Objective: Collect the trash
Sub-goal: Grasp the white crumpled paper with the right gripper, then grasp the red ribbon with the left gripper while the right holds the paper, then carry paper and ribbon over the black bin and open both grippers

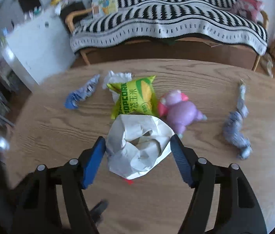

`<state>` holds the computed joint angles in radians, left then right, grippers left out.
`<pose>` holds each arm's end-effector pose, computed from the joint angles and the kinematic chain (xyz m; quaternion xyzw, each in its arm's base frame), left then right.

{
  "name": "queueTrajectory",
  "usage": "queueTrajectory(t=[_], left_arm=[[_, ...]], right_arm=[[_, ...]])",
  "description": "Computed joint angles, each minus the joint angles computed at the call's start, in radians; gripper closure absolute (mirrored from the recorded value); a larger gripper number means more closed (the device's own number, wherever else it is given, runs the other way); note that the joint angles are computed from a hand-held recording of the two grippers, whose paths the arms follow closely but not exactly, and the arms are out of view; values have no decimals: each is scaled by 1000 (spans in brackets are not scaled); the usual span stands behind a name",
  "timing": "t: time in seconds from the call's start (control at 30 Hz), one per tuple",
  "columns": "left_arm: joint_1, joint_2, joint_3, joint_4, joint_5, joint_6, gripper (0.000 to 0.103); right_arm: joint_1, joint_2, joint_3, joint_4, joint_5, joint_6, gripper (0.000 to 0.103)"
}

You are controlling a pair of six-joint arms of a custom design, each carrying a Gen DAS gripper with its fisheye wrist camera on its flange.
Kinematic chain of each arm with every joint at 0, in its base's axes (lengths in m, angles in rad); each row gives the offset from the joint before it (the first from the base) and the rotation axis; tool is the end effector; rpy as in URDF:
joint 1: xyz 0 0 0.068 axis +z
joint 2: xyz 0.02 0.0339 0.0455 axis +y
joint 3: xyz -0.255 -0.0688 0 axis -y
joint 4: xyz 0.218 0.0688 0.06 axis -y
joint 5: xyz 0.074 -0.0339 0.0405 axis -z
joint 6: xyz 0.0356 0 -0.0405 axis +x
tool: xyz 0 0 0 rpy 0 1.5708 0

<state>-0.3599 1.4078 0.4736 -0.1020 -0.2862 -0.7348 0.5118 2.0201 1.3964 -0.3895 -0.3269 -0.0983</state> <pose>0.2015 -0.0651 0.1324 -0.2149 0.9309 -0.0186 0.2948 0.3429 0.2057 0.1732 -0.3276 0.8913 0.2088 0.2336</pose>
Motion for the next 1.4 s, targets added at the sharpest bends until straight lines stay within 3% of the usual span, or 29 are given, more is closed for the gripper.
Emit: queueTrajectory(t=[0.17,0.33,0.5,0.57,0.6,0.67,0.7,0.77,0.87,1.0,1.2,1.4], left_arm=[[14,154,112,21,-36,92,9],[56,255,206,45,-12,104,9],[70,365,296,38,3,73,13],[65,385,321,12,-3,61,30],[56,391,332,-6,-20,55,32],[32,405,353,-41,-61,44,48],[25,406,353,-44,-70,42,51],[10,404,357,-55,-84,45,81],[-11,392,368,-98,-80,13,90],[-90,356,392,-160,-108,-28,90],[-339,306,492,-234,-141,-81,90],[-587,451,725,-259,-174,-92,90]], right_arm=[[-159,-191,-199,1,-76,-84,35],[-348,-312,-380,-25,-159,-205,35],[-484,-380,-466,-53,-207,-319,35],[-535,-385,-480,-59,-223,-357,35],[-547,-380,-483,-58,-224,-365,35],[-576,-359,-472,-69,-229,-387,35],[-583,-354,-471,-70,-227,-394,35],[-594,-356,-478,-68,-221,-406,35],[-628,-365,-488,-69,-213,-440,35],[-706,-370,-484,-90,-216,-491,35],[-924,-331,-453,-117,-226,-609,35],[-1190,-216,-364,-111,-213,-721,35]])
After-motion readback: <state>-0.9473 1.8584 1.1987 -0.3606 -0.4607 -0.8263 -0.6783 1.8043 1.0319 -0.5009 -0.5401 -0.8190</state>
